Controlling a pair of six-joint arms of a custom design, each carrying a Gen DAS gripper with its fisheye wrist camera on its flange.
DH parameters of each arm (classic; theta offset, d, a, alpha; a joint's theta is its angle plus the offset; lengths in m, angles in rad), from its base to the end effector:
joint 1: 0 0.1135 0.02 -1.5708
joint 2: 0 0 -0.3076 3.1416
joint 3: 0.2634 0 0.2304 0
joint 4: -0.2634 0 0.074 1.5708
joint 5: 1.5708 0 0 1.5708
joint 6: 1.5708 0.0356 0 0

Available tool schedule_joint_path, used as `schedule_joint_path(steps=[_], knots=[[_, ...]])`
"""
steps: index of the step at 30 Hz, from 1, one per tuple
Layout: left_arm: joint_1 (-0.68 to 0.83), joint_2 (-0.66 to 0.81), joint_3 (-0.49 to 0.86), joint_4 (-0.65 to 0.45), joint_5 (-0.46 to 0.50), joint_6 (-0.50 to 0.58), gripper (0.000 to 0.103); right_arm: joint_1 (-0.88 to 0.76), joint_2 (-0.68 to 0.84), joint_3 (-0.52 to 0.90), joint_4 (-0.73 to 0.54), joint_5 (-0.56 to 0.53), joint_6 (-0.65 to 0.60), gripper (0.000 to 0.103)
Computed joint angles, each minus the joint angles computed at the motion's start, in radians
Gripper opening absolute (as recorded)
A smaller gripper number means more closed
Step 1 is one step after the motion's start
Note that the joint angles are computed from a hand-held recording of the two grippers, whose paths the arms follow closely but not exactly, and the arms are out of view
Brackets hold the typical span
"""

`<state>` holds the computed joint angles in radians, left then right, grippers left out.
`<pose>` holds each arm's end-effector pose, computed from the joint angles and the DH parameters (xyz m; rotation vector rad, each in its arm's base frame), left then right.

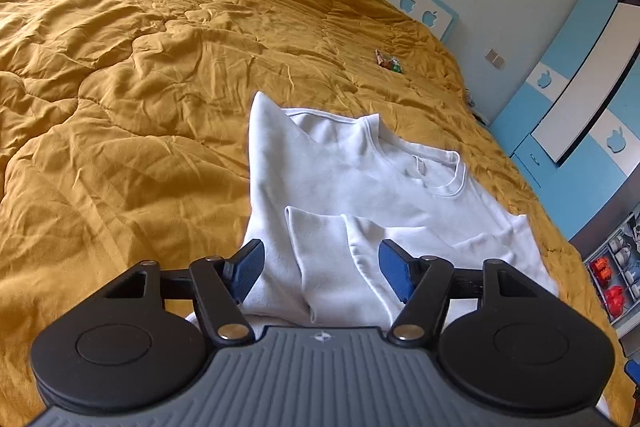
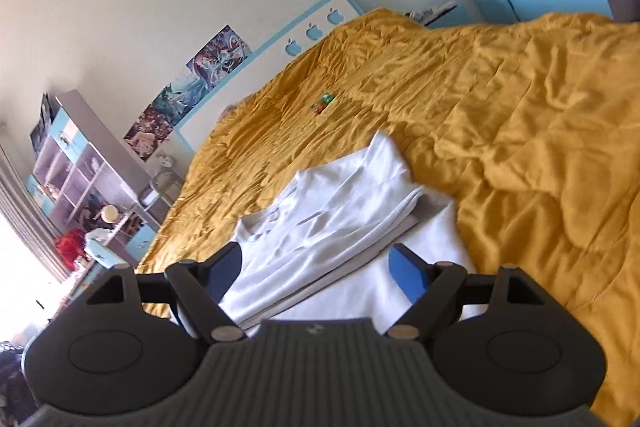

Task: Fold small clothes

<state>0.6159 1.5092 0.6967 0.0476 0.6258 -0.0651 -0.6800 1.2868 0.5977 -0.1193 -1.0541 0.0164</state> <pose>0.2339 0.1400 0.2290 -0.4442 2.1531 -0.4256 0.1803 -0.1060 0.2474 0.2413 2.0169 0.8302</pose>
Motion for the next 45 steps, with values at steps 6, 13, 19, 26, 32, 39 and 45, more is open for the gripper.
schedule_joint_path(steps=[6,13,19,26,32,39,45], knots=[[-0.036,-0.033,-0.033,-0.024,-0.006,0.112,0.076,-0.022,-0.085,0.022,-0.143,-0.057,0.025,0.077],[-0.111,0.057,0.028,-0.097,-0.158,0.091,0.055,-0.037,-0.013,0.043,-0.263,-0.150,0.025,0.076],[-0.094,0.028,0.060,-0.163,-0.136,0.119,0.008,-0.008,-0.036,0.058,-0.421,-0.106,-0.146,0.076],[0.018,-0.057,0.132,-0.367,0.028,0.206,0.007,-0.012,-0.019,0.060,-0.474,-0.097,-0.182,0.076],[0.104,-0.030,0.236,-0.613,0.086,0.275,0.007,-0.027,0.004,0.067,-0.485,-0.104,-0.174,0.076],[0.003,-0.097,0.102,-0.478,-0.214,0.294,0.016,-0.035,-0.019,0.077,-0.496,-0.061,-0.193,0.076],[0.068,-0.225,0.033,-0.424,-0.175,0.379,0.068,-0.070,-0.053,0.101,-0.520,0.015,-0.279,0.076]])
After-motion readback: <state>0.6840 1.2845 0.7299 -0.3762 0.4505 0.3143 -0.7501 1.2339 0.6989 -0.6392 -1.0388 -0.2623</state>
